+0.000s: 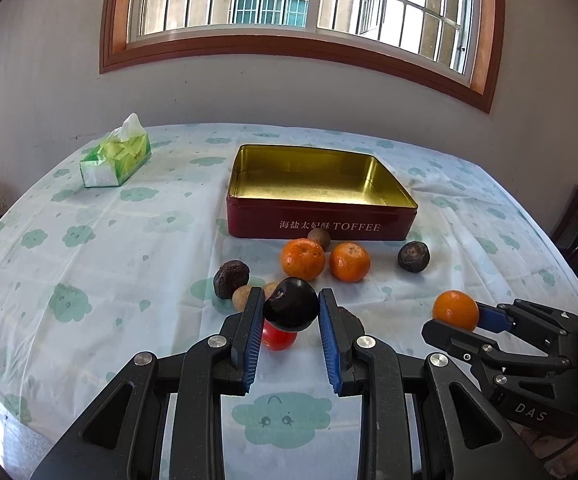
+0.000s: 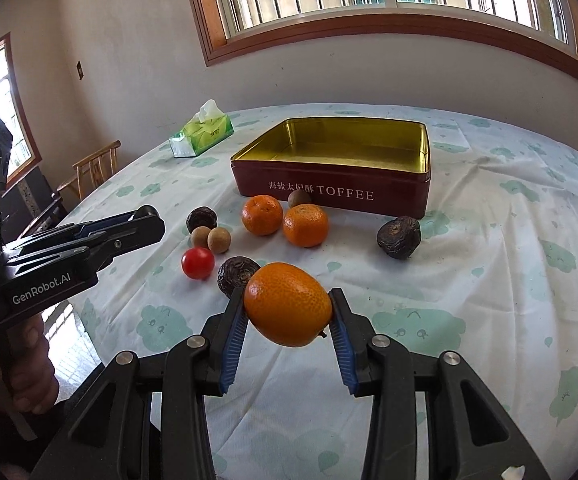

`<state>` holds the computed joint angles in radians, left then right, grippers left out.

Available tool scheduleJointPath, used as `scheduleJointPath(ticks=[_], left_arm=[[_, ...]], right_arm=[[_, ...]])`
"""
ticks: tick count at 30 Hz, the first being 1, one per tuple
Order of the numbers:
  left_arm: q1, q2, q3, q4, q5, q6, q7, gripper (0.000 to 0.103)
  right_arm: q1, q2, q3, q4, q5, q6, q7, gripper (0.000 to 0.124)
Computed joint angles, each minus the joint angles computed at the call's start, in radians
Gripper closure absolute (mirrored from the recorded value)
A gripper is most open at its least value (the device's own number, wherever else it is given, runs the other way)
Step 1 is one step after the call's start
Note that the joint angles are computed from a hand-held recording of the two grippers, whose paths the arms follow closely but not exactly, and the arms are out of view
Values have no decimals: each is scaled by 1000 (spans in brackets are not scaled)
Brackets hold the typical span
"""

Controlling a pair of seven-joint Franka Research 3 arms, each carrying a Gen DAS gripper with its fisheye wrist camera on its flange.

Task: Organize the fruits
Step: 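Carry the plum in the left gripper and mandarin in the right gripper over the tin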

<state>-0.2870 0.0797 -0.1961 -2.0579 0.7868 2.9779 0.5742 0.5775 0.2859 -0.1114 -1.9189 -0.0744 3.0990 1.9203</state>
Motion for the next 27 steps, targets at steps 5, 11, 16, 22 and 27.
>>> scheduleJointPath(ticks=[5, 11, 16, 22, 27], left_arm=[[-4, 29, 4, 48, -8, -15, 26, 75], [-17, 81, 12, 130, -30, -46, 77, 75], [-42, 143, 32, 232, -18, -85, 107, 75], [-62, 268, 49, 421, -69, -154, 200, 75], [-72, 413, 53, 641, -160, -245, 315, 75]], right_arm=[[-33, 18, 35, 41, 28, -12, -43, 87], [-68, 51, 61, 115, 66, -36, -94, 86], [-80, 86, 50, 197, 76, -59, -118, 86], [-117, 167, 49, 358, 85, -133, -151, 86], [-166, 266, 74, 519, 124, -207, -183, 86]])
